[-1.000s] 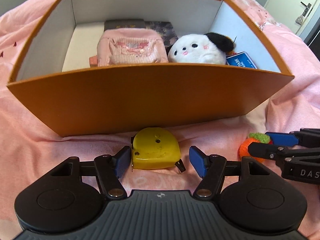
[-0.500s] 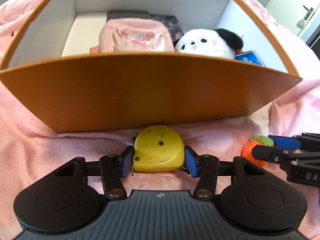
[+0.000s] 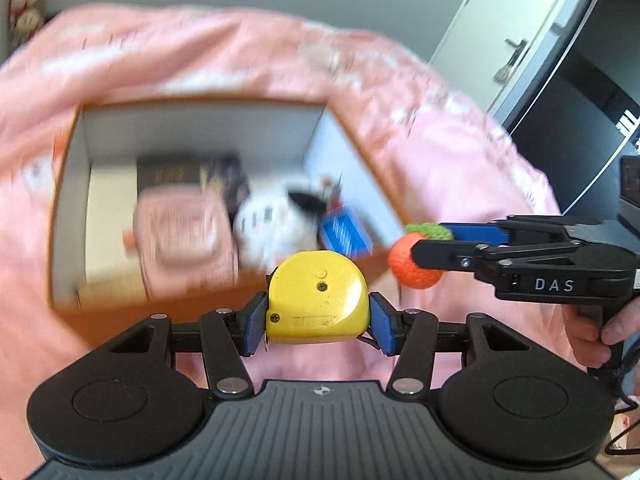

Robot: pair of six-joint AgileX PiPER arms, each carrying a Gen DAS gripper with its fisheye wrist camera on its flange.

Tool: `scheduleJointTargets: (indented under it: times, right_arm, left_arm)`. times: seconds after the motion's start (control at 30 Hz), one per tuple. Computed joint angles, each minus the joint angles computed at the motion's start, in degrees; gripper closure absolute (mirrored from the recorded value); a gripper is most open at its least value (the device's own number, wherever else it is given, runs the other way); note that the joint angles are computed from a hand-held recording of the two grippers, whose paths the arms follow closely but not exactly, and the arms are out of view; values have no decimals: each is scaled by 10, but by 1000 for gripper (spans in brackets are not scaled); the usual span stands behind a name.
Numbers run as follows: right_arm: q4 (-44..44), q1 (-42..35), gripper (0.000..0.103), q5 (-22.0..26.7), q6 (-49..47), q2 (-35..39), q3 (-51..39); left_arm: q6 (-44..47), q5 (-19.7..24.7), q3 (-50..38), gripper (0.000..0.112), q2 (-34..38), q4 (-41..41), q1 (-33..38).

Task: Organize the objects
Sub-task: 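Lower the tape measure and crocheted orange into the shoebox and open both grippers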

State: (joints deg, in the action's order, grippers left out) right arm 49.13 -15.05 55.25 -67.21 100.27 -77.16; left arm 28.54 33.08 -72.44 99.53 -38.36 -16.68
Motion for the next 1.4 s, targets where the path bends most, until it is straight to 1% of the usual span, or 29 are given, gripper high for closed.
scheduleJointTargets:
  times: [0.07, 0.1, 0.13, 0.2, 0.3, 0.37, 0.43, 0.5, 0.57, 0.63, 0.7, 0.73, 0.8, 0.93, 0.97, 1.0, 1.03, 1.07, 1.1, 1.17, 1.23, 1.33, 1.4]
  right_arm:
    - [13, 6, 55, 13, 3, 17, -40]
    - [17, 13, 55, 11, 5, 23, -56]
    - [21, 21, 55, 5, 5, 30, -71]
    - [18, 41, 55, -7, 12, 56, -113]
    - [-29, 79, 55, -19, 31, 117, -200]
    - [-71, 104, 55, -37, 25, 148, -242]
    - [-97, 125, 55, -63, -7, 176, -269]
    - [-124, 140, 55, -76, -35, 206, -298]
    - [-136, 148, 55, -72, -64, 237, -331]
    - [-156, 155, 55, -68, -74, 265, -361]
    - [-175, 160, 55, -72, -74, 285, -380]
    - [-180, 161, 55, -66, -75, 294, -391]
    - [-178, 160, 55, -67, -82, 302, -397]
    - [-179, 159, 55, -78, -88, 304, -392]
    - [-176, 158, 54, -80, -94, 302, -388]
    - [-174, 157, 50, -82, -101, 298, -381]
    - [-171, 157, 47, -86, -106, 294, -374]
    - [-168, 157, 40, -94, -110, 288, -364]
    - [-160, 156, 36, -103, -118, 280, -349]
    - [-148, 155, 36, -113, -126, 266, -329]
    - [-139, 153, 36, -124, -126, 247, -303]
    - [-103, 143, 36, -139, -126, 208, -249]
    - [-84, 138, 31, -145, -105, 179, -213]
  left_arm:
    - [-8, -5, -38, 51, 16, 21, -4]
    - [-17, -18, -58, 51, 34, 35, -13]
    - [-17, -18, -83, 51, 51, 43, -13]
    - [-38, -4, -147, 51, 95, 70, -12]
    - [-64, 22, -245, 51, 163, 100, -6]
    - [-68, 52, -313, 51, 211, 103, 2]
    - [-84, 86, -396, 51, 267, 111, 5]
    - [-94, 111, -446, 51, 305, 119, 8]
    - [-112, 138, -509, 51, 347, 137, 5]
    - [-138, 178, -586, 51, 394, 154, 3]
    - [-157, 218, -662, 51, 440, 164, 2]
    - [-165, 234, -693, 51, 458, 168, 1]
    - [-180, 268, -756, 51, 494, 175, 0]
    - [-208, 307, -833, 51, 534, 186, 0]
    - [-212, 301, -826, 51, 530, 192, -2]
    - [-209, 286, -796, 51, 515, 195, -2]
    - [-203, 262, -755, 47, 494, 195, -2]
    - [-195, 250, -733, 42, 482, 189, -1]
    - [-190, 236, -706, 41, 468, 183, 1]
    - [-185, 208, -654, 40, 436, 182, 1]
    - [-168, 152, -567, 39, 384, 181, 0]
    - [-130, 50, -420, 32, 295, 164, -2]
    - [-124, -12, -339, 27, 243, 166, -6]
